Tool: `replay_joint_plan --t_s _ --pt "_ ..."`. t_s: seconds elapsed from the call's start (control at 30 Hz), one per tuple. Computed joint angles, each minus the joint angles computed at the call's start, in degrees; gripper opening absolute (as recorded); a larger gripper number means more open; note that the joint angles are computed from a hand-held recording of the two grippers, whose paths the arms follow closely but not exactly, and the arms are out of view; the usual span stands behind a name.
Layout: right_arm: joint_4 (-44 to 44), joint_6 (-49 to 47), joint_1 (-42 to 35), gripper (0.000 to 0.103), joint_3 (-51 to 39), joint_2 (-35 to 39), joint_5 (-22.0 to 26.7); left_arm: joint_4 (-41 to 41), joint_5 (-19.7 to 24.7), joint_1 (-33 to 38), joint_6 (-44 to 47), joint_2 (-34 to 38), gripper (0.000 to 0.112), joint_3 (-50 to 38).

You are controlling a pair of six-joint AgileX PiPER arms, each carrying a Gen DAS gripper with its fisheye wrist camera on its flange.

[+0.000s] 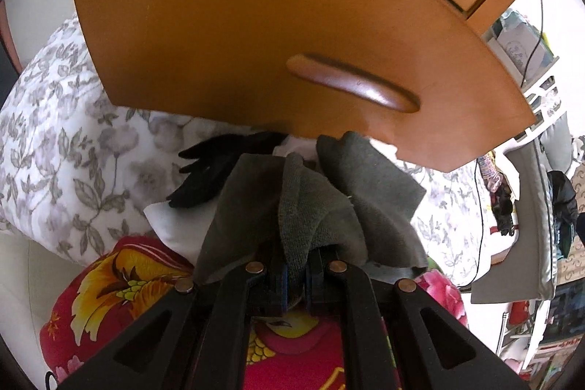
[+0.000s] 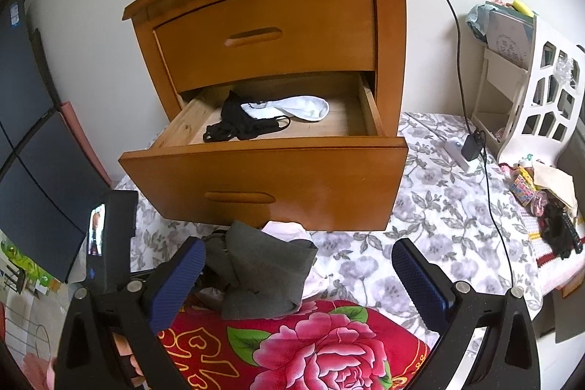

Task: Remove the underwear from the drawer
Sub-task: 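Open the left tool to release the grey cloth on the pile, then withdraw the left tool from the grey cloth and back away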

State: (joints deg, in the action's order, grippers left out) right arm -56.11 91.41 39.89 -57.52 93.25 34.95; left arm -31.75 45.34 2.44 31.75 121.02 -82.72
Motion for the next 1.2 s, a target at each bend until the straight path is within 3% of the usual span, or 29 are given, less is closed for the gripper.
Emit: replay_joint_plan --t_s 0.47,0.57,0.7,0.93,1.03,1.2 --pt "1.1 -1.6 0.0 0.103 -0.8 0.6 0.5 2.4 3.4 0.6 -2.2 -1.4 0.008 -1.4" --pt "0.8 -1.4 0.1 0.103 -0.8 0.5 0.6 2.6 4.2 0.9 -2.0 -2.7 0.015 -1.5" --pt "0.5 -1.1 0.3 0.103 -0.8 0.2 0.8 3.1 5.0 1.4 -2.2 -5.0 0.036 -1.5" --pt "0.2 -0.7 0.5 0.103 -0.7 -0.2 1.4 -0.3 6.5 3.6 2.0 -10.1 0.048 -0.9" --pt "0.0 -0.6 0.7 0.103 -0.7 -0.4 1.5 -1.9 6.3 4.6 3.3 -12.3 0.048 -0.4" --pt "-0.3 -0.3 0.8 0.103 -0.7 -0.6 1.8 -3.7 2.5 6.0 4.6 -17.8 0.058 2.0"
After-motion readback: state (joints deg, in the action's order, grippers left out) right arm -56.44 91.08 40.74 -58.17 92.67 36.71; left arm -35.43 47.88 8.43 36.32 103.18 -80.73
